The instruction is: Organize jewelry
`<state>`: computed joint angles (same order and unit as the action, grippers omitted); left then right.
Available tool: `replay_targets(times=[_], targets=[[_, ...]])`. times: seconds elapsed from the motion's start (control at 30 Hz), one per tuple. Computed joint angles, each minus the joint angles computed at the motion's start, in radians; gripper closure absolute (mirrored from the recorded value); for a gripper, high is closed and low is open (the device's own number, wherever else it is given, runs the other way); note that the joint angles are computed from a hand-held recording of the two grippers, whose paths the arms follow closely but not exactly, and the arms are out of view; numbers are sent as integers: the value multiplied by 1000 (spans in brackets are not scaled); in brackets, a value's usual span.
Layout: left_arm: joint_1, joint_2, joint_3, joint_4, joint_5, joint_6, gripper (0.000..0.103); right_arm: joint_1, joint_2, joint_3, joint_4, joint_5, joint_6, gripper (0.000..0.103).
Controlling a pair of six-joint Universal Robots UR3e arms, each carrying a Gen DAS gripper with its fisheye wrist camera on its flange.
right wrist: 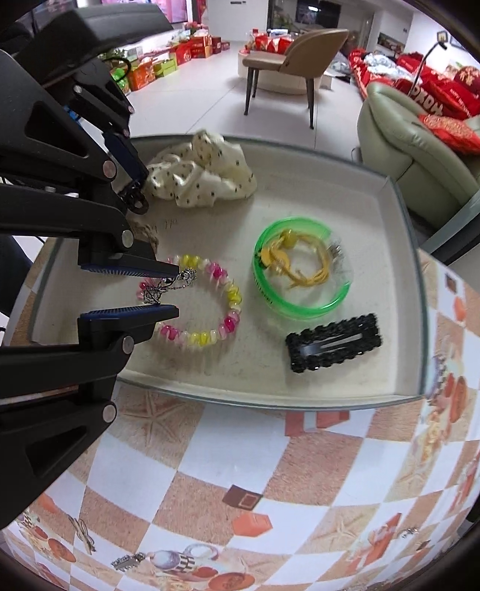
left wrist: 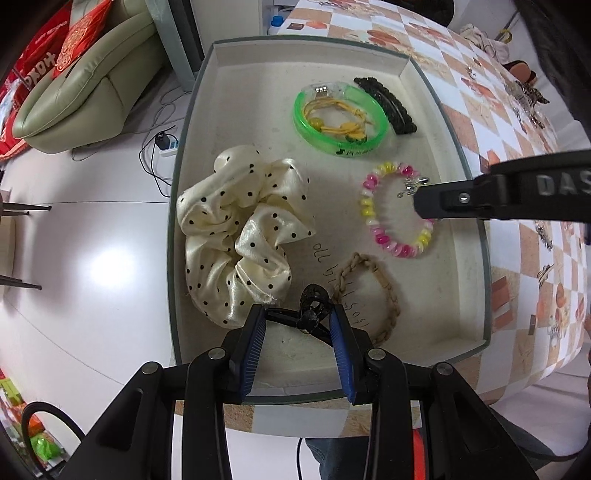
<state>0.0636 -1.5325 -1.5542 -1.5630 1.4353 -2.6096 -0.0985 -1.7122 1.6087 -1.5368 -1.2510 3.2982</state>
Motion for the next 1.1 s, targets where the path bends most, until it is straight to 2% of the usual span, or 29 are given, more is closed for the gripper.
replay_targets(times=[0.3, 0.37, 0.4, 0.43, 0.5, 0.77, 0.97, 1.0, 1.03, 1.1], targets=[[-37, -23, -8, 28, 33, -13, 61, 30, 74, 13, -39, -19, 24, 85], [-49, -35, 3, 30, 40, -22, 52, 32, 83, 9, -46, -14, 26, 81], [-57, -38, 5, 40, 45, -33, 43, 32, 89, 6, -49, -3, 24, 71], [-72, -40, 7, 49, 49, -49, 42, 32, 97, -1, -51, -1, 21, 61], [-83, -47, 17, 50, 55, -55, 42, 38, 106, -15, -56, -13, 22, 53], [-103, -64, 51, 35, 71, -58, 42, 7, 90, -53, -42, 29, 33, 44], [-107, -56, 62, 19, 76, -51, 42, -53, 64, -91, -2, 82, 5, 31], [-108, -61, 75, 11, 75, -51, 24, -63, 51, -86, 4, 90, -1, 27], [-111, -58, 79, 12, 78, -57, 0, -75, 39, -87, 13, 101, -6, 24], [-115, -45, 82, 29, 77, -60, 0, -102, 8, -90, 37, 120, -19, 23]])
